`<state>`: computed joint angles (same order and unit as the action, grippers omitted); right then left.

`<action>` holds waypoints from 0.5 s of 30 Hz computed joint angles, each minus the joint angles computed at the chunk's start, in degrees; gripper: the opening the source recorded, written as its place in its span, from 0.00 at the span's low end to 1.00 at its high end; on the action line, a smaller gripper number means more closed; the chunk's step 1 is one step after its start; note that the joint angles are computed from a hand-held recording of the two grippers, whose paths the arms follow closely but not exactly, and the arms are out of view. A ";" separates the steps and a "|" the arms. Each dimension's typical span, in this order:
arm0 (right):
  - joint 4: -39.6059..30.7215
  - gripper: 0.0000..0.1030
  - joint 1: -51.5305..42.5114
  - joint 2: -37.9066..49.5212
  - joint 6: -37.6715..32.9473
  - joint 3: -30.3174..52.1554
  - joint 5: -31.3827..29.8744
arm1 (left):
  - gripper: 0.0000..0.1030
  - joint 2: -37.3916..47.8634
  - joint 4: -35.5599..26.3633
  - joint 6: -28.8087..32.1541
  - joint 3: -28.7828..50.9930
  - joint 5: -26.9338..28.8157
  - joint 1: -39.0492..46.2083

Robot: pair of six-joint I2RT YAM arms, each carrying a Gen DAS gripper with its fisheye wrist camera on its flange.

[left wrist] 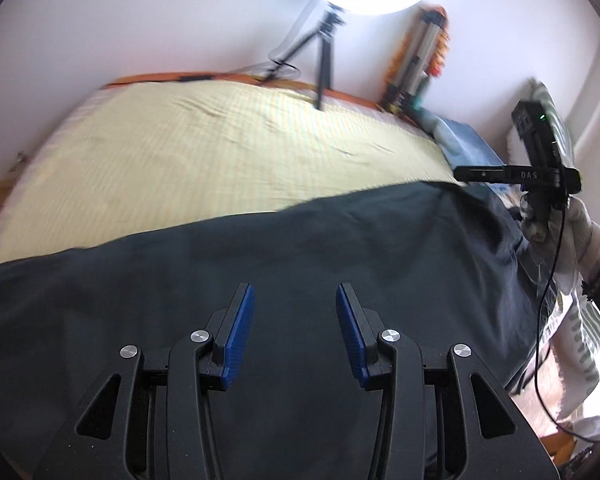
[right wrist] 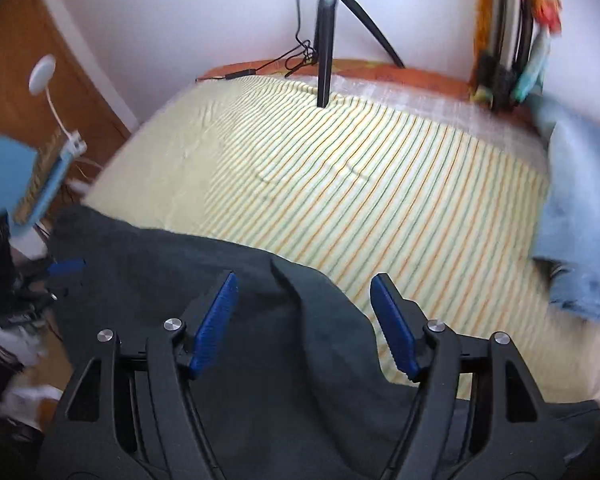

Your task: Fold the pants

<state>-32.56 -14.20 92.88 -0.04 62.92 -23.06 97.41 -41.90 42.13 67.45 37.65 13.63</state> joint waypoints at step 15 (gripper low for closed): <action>1.52 0.12 8.22 -0.18 -3.92 -0.41 10.31 | 0.48 20.19 -14.98 -1.67 29.50 4.88 34.62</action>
<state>-31.04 -5.97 92.69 -3.96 62.50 -12.75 117.59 -56.88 40.46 96.95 42.53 48.25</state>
